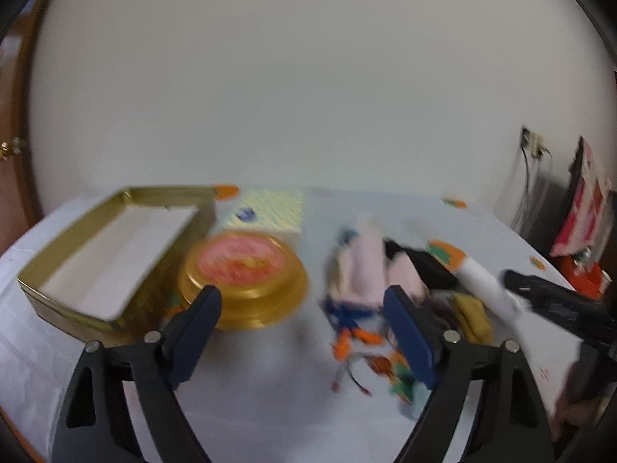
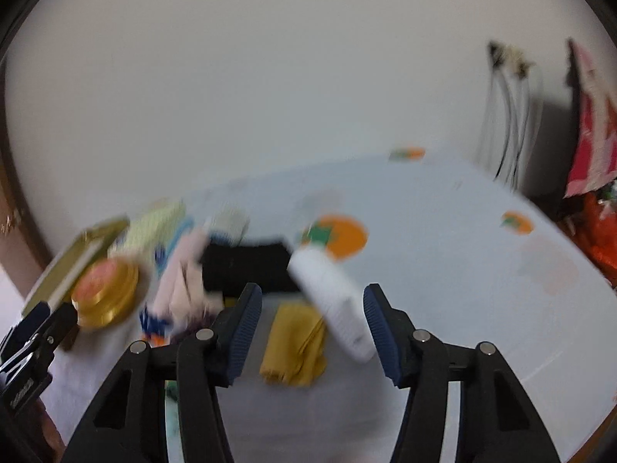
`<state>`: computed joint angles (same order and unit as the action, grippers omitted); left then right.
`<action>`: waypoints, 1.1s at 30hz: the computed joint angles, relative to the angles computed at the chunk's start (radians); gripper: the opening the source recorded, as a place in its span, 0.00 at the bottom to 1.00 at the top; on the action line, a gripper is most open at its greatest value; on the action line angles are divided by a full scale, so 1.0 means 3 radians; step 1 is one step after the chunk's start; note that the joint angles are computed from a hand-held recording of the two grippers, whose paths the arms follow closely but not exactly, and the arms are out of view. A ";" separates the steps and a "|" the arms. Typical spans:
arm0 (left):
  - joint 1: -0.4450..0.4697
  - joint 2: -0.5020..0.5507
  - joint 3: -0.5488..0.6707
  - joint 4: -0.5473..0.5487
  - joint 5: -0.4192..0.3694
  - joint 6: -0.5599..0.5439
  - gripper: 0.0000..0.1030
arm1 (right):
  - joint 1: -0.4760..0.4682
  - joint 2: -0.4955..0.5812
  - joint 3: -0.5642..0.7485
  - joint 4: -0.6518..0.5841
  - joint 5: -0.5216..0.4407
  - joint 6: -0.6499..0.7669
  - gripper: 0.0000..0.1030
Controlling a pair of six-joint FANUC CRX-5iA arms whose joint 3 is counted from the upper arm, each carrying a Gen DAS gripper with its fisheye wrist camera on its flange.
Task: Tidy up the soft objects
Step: 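Grasp the light-blue plush keychain with the left tool while the right tool grasps the yellow cloth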
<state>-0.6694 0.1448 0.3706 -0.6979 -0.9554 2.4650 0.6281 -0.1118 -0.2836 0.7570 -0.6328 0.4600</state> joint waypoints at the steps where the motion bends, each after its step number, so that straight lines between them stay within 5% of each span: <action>1: 0.0010 0.0009 0.0002 0.0096 0.0008 -0.0108 0.78 | 0.0024 0.0050 0.0099 -0.0184 -0.0114 0.0169 0.56; 6: -0.0023 0.0016 -0.0010 0.0244 0.0002 -0.0329 0.71 | -0.0017 0.0343 0.0597 -0.1156 -0.0538 0.0869 0.56; 9: -0.0026 0.0010 -0.0026 0.0328 0.0012 -0.0445 0.71 | 0.0027 0.0369 0.0560 -0.1026 -0.0551 0.0888 0.42; 10: -0.0025 0.0018 -0.0019 0.0349 0.0005 -0.0482 0.71 | 0.0031 0.0349 0.0539 -0.1044 -0.0510 0.0934 0.25; 16: 0.0077 0.0035 -0.0109 0.0813 0.0169 -0.1036 0.71 | -0.0027 0.0067 0.0220 -0.1127 -0.0179 0.0880 0.19; 22: 0.0107 0.0188 -0.0056 0.1304 0.0238 -0.1612 0.71 | 0.0082 -0.0405 -0.0369 -0.0470 0.0170 0.0194 0.19; 27: 0.0287 0.0475 0.0145 0.1902 -0.0133 -0.1860 0.39 | 0.0172 -0.0616 -0.0702 0.0290 0.0253 -0.0390 0.19; 33: 0.0231 0.0409 0.0062 0.1656 -0.0031 -0.1705 0.22 | 0.0182 -0.0672 -0.0783 0.0508 0.0277 -0.0472 0.19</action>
